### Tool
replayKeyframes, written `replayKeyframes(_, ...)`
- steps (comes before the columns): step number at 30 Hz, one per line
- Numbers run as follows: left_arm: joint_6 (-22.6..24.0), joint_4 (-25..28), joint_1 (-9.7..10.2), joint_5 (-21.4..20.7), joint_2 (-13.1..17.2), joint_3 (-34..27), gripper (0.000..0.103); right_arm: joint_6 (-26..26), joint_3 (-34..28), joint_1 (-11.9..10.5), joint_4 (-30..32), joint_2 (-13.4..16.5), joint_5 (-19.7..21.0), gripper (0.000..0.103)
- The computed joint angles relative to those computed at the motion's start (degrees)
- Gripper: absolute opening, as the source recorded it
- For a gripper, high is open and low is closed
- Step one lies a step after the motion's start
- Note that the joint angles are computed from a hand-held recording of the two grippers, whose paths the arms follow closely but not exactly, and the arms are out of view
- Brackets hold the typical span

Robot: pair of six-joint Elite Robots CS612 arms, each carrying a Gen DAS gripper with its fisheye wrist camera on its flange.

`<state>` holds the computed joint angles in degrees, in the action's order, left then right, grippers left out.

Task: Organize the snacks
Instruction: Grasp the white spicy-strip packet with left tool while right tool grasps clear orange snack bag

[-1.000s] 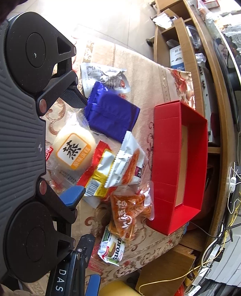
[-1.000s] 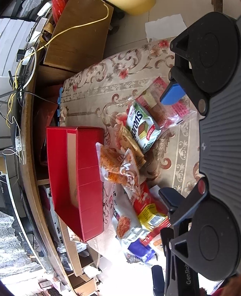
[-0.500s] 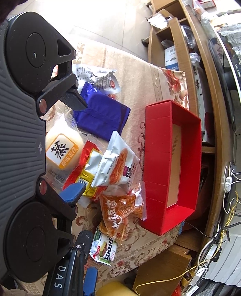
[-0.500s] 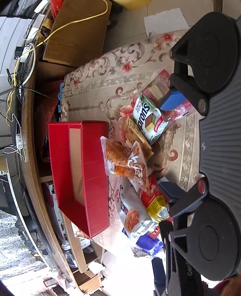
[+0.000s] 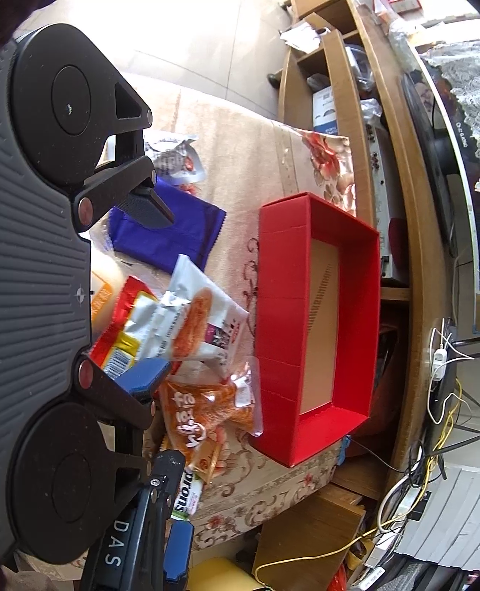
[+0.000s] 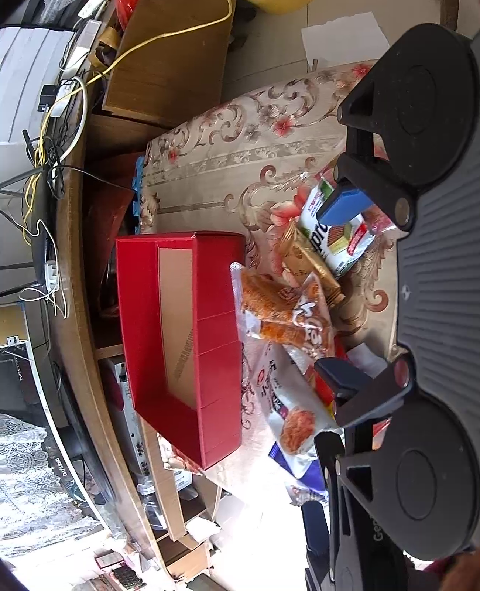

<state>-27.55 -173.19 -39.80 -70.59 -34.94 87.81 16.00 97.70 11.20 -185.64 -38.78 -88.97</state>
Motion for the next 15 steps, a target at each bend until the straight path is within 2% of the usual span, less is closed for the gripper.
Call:
replayKeyframes(5, 1.5, 1.0, 0.38, -0.1, 0.5, -1.8, 0.082, -0.8, -1.2, -0.3, 1.0, 0.1, 0.2, 0.078)
replayKeyframes(11, 6.6, 3.1, 0.62, 1.0, 2.2, -5.8, 0.082, -2.9, -3.9, -0.6, 4.1, 0.8, -0.7, 0.078)
replayKeyframes(15, 7.2, 6.0, 1.38, -1.9, 3.5, -8.3, 0.083, -3.8, -5.7, -1.0, 7.2, 1.5, -0.7, 0.078)
